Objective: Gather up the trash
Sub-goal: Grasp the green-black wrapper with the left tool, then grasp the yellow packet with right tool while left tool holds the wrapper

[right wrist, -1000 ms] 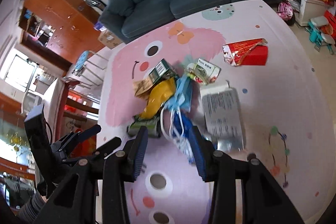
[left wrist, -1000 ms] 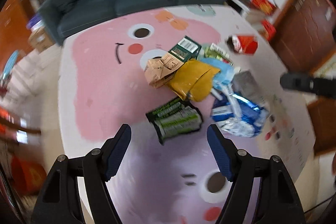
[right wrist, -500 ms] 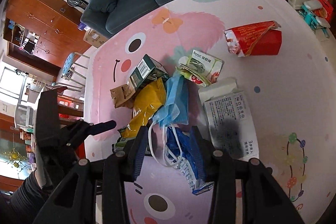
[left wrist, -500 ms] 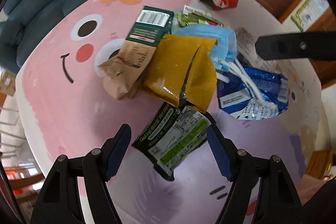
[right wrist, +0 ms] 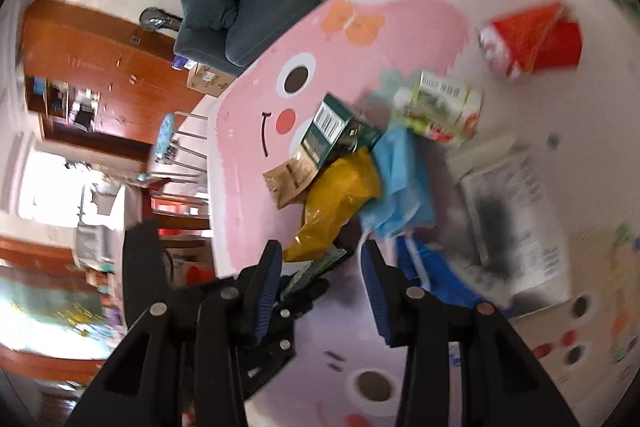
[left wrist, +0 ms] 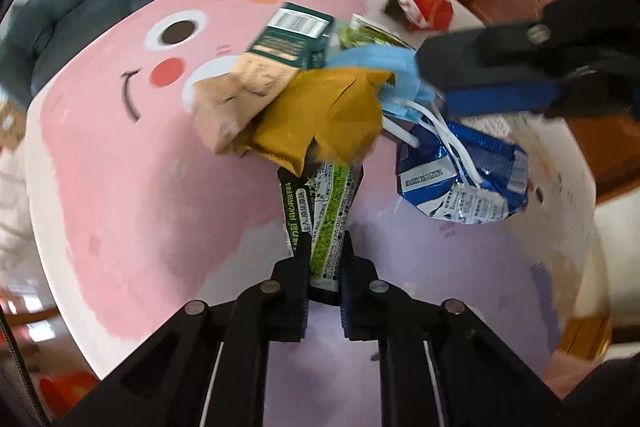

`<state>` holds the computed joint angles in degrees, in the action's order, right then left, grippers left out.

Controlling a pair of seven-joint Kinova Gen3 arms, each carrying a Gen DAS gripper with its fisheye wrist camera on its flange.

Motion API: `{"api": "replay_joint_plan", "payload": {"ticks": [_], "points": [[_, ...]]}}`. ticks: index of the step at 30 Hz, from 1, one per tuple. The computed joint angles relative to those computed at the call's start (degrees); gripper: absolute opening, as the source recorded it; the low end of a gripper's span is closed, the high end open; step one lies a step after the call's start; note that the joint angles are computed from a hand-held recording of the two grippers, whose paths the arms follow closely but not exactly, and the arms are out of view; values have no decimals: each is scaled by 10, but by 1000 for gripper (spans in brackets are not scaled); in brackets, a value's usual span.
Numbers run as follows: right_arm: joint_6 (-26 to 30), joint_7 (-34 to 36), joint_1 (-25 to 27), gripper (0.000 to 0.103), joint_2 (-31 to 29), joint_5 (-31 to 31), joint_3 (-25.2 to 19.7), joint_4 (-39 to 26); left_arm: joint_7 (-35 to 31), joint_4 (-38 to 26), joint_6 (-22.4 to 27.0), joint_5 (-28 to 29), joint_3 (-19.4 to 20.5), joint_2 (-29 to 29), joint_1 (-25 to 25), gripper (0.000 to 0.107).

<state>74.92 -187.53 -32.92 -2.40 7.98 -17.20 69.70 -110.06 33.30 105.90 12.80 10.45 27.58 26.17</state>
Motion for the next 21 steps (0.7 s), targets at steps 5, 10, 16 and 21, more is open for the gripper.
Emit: {"api": "replay_joint_plan", "payload": {"ticks": [5, 10, 16, 21], "points": [[-45, -10, 7, 41, 13, -33, 11, 14, 35, 50, -22, 36, 0, -33, -42, 9], [-69, -33, 1, 41, 33, -40, 21, 16, 32, 109, -43, 51, -1, -69, -75, 9], [-20, -72, -18, 41, 58, -28, 30, -10, 64, 144, -69, 71, -11, -99, -111, 9], [-5, -107, -29, 42, 55, -28, 39, -8, 101, 124, -70, 90, -12, -95, -138, 9]]}}
